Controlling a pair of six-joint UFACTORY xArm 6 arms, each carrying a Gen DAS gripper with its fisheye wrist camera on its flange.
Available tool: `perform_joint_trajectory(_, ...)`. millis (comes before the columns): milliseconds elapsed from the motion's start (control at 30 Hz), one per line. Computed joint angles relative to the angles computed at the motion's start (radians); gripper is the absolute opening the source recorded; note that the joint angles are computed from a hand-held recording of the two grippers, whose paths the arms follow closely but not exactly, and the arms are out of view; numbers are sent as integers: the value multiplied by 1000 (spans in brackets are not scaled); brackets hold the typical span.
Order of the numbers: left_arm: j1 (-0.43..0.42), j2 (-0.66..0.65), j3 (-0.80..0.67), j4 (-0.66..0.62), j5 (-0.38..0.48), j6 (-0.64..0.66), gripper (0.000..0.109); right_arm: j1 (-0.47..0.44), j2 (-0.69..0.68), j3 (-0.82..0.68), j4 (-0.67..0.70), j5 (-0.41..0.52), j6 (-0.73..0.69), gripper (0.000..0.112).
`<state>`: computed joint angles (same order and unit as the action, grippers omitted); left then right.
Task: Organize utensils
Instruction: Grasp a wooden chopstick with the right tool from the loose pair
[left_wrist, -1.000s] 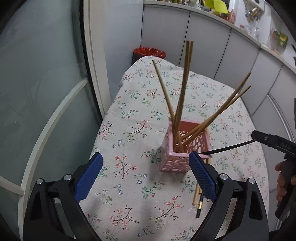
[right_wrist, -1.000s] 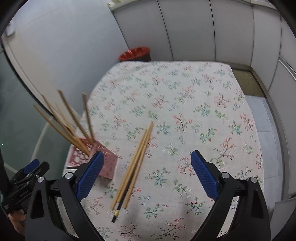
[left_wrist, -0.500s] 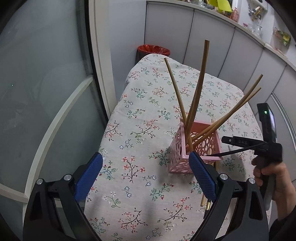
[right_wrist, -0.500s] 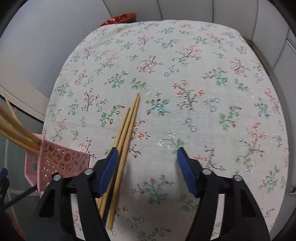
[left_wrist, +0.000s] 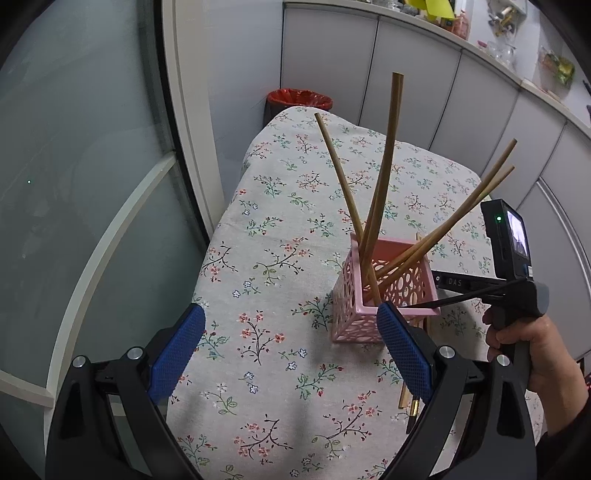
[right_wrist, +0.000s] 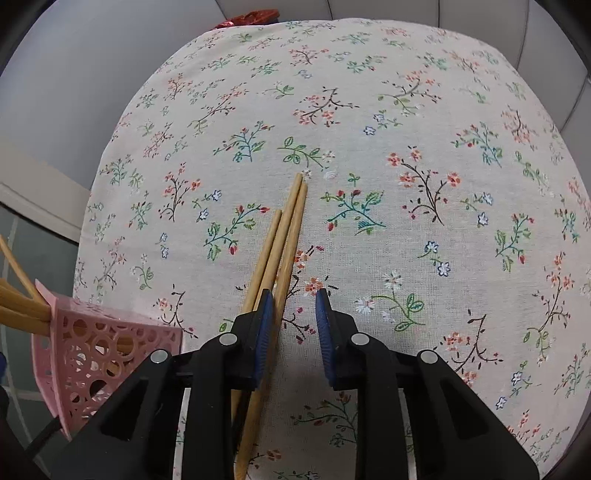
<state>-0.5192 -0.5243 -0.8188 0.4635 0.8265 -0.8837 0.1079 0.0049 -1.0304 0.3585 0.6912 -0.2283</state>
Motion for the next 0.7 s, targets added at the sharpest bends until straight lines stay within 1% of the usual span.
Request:
perform_joint_trajectory(33,-3,0,-1,2,0,0,91,3,-2,0,11,6,-18,16)
perform_joint_trajectory(67,-5,0,-1,5,0,0,91,1,-3,-3,24,19,-28,7)
perform_joint_trajectory(100,-9,-1,-1,12,2,-2,91,4,-4,-4,10,23,-15,6)
perform_joint_trajectory(233,-27,-5,-4,28,9,-6,91,-2,-22,9,-23,36,-11,6)
perform_joint_trajectory(400,-54,-14,-6,26,6,1,91,-62,-64,31,-43,97,-11,5)
perform_joint_trajectory(433,-63,-17,-6,23,2,4,91,-76,-70,33,-48,108,-7,5)
perform_joint_trajectory(467,-73,-16,-8,21,-1,9,91,-90,-78,36,-39,114,-14,0)
perform_joint_trajectory(500,-81,-14,-10,20,-5,13,91,-100,-85,39,-46,119,-10,0)
perform_joint_trajectory(700,-150,24,-46,40,0,26,91,-192,-150,72,29,167,-84,0)
